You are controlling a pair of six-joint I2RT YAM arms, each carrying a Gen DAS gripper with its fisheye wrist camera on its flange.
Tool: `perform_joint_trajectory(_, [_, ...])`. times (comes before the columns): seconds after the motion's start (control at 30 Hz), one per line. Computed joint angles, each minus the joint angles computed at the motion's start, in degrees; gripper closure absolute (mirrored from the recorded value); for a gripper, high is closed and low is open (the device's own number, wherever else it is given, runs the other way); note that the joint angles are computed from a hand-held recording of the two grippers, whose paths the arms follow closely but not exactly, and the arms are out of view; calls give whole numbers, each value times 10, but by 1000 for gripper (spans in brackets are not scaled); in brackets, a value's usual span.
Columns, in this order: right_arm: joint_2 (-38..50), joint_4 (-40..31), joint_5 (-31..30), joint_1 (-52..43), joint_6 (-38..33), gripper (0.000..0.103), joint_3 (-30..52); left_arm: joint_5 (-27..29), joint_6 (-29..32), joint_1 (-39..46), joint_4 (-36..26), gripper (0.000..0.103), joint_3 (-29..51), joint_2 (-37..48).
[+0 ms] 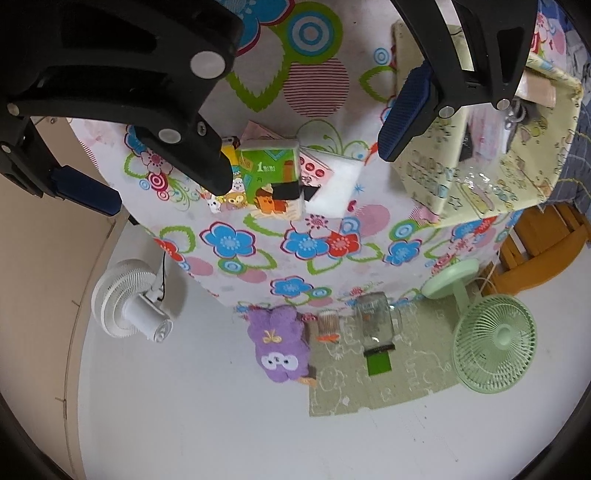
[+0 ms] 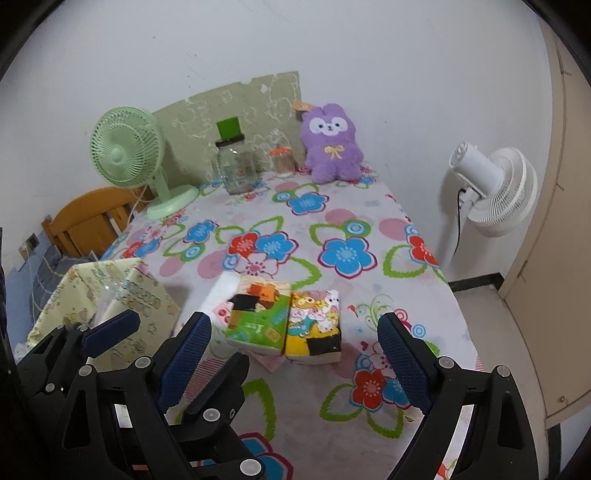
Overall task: Organize soft objects
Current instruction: 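Grasp green tissue pack with left tool while right tool grasps yellow cartoon tissue pack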
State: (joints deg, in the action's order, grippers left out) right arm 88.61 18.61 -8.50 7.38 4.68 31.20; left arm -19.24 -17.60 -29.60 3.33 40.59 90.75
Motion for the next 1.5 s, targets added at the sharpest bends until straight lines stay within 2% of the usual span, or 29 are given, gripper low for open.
perform_joint_trajectory(0.43, [96,21,-12,-16,-4,9,42,27,-15,18,6,7,45,88])
perform_joint_trajectory(0.93, [160,19,-16,-45,13,9,89,21,-31,19,1,10,108,162])
perform_joint_trajectory(1.1, [179,12,-12,-48,15,9,103,13,-32,19,-5,17,124,181])
perform_joint_trajectory(1.17, [184,9,-10,-47,14,9,108,21,-28,22,-13,27,130,186])
perform_joint_trajectory(1.3, [192,8,-11,-45,11,9,113,27,-17,24,-4,41,126,187])
perform_joint_trajectory(1.33, [193,8,-8,-43,11,9,114,24,-14,23,-2,48,124,186])
perform_joint_trajectory(1.5, [198,5,-4,-36,10,9,118,26,-1,24,7,52,115,180])
